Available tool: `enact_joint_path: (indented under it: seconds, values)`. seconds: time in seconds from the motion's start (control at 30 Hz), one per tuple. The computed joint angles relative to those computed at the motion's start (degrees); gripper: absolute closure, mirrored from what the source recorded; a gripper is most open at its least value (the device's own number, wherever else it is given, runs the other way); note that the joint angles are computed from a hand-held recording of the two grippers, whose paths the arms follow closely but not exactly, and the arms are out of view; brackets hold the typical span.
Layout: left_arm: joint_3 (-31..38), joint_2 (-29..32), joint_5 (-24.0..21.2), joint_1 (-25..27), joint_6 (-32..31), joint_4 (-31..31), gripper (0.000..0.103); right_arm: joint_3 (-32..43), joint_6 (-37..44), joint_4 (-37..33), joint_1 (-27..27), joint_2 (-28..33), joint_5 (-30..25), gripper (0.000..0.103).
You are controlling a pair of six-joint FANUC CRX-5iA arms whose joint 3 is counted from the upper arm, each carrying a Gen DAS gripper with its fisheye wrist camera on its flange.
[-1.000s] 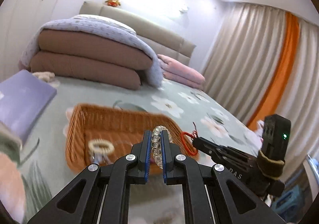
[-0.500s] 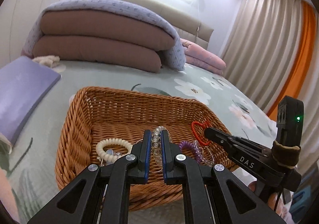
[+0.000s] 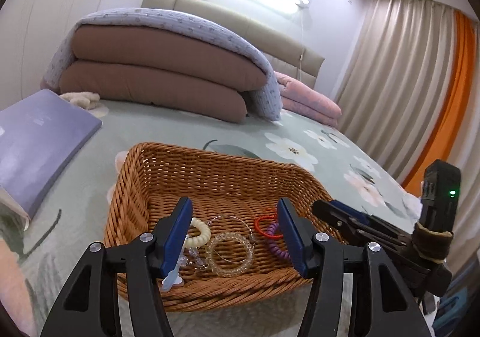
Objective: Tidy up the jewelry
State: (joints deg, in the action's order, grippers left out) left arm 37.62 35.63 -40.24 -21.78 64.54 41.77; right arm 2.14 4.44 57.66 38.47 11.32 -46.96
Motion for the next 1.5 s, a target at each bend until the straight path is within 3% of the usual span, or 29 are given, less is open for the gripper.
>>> enact_joint_path:
  seconds: [0.2,0.3,0.37,0.5,0.57,0.73,0.87,1.07,1.13,1.17,1.2,1.3,1.5]
  values:
    - [-1.0,-1.0,1.3,-0.2,0.6,-2.0,0.043,-4.6,-7.0,7.7,-0.1,-2.7,2.3,0.056]
    - [-4.1,-3.5,5.1,-0.7,1.8,-4.7,0.043,-6.1,-8.4,8.3,0.4,-4.3,2.9,0.056]
    - [-7.7,-5.9,6.4,-0.7,-0.3,-2.6,0.043,-6.4,-7.3,6.6,1.5,-5.4,2.6,0.056]
    - [-12.9,-10.7,4.5,-0.4,-2.1,-1.2,0.043,-8.8,-1.5,1.8,5.0,-8.9,3.8,0.056]
    - [-19.2,-15.3,5.1,-0.4,-6.1,1.0,0.043,-9.0,5.0,-2.8,7.4,-9.8,3.6,0.056]
    - [-32.7,-26.5,3.6,0.2,-8.1,-1.7,0.043,-7.5,18.3,-11.0,12.3,-8.7,-1.5,0.056]
    - [-41.9,-32.6,0.9,0.7,-19.0,4.7,0.043,-7.2,23.0,-14.1,13.6,-8.0,-1.7,0.056]
    - [-45.0,-35.7,-5.1,-0.2,-29.4,3.3,0.043,-6.1,26.3,-16.0,14.6,-6.6,-4.0,0.056]
    - [-43.6,-34.7,-7.5,-0.4,-29.9,1.8,0.057,-4.1,29.6,-19.0,14.3,-5.4,-5.3,0.056]
    - [-41.9,-33.2,-10.7,-0.3,-30.2,1.1,0.082,-3.2,30.9,-20.2,14.3,-4.8,-5.8,0.056]
    - [-40.7,-32.2,-12.7,-0.3,-30.3,0.6,0.089,-2.4,32.4,-21.3,14.1,-4.3,-6.3,0.056]
    - [-39.3,-30.7,-13.4,-1.1,-30.2,-1.5,0.089,-0.4,35.7,-23.4,13.8,-2.9,-7.4,0.056]
    - [-38.7,-28.7,-19.3,0.3,-33.6,2.1,0.087,4.3,40.2,-26.4,12.7,0.3,-10.4,0.056]
